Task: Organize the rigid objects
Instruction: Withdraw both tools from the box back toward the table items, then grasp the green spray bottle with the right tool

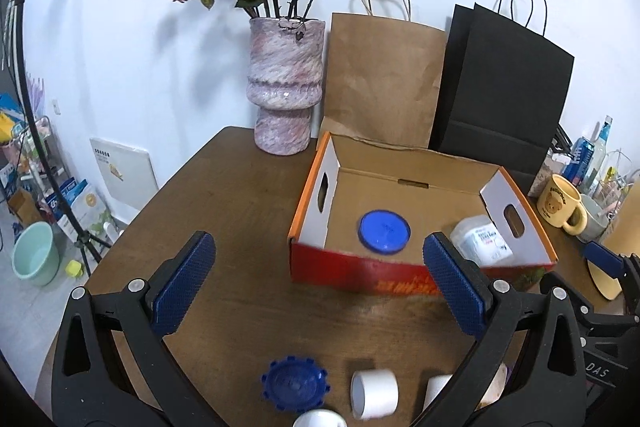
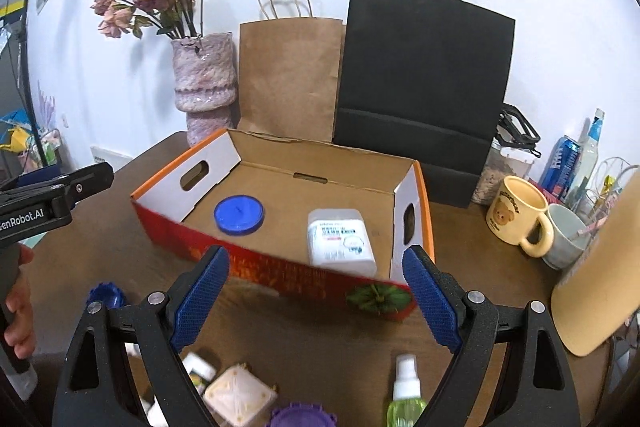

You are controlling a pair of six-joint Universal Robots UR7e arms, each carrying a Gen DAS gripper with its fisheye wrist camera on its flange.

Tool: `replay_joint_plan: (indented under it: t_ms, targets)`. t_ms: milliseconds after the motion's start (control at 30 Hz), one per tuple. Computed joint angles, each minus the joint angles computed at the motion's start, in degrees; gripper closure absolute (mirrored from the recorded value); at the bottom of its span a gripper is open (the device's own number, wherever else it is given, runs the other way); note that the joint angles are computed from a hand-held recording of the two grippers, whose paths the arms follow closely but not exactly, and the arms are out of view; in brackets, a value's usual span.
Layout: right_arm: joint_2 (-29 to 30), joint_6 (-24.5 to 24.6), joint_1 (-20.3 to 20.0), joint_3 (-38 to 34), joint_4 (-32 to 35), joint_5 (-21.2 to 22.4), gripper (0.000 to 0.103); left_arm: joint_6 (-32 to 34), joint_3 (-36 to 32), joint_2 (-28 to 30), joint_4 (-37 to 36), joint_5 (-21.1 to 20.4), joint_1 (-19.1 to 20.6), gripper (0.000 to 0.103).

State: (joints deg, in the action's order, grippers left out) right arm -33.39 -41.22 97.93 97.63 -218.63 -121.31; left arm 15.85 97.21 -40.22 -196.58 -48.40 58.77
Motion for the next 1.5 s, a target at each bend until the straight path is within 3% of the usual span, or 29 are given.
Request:
replay_joint_plan:
  t_ms: [700,1033,1267,1500]
  targets:
    - [-2.27,0.14,-0.28,15.97,-13.49,0.18,0.011,0.37,16.38,-6.41,-6.63,-0.14,-2.39,0.0]
    - [-2.72,-0.21,-2.35,22.62,-20.39,2.92,0.011,-0.94,21.07,-7.54,-7.55,-0.15,-1.86,0.0]
    - [-4.35,-0.49,-4.41,26.31,-20.93,2.08,0.011,-1.61,22.42,-7.95,-7.11,0.29,-1.31,0.0]
    - [-6.0,0.36,-6.86,25.57,-15.81,-0.56,0.011,-2.97,22.69,-8.34,-4.38,0.13,-0.64,0.0]
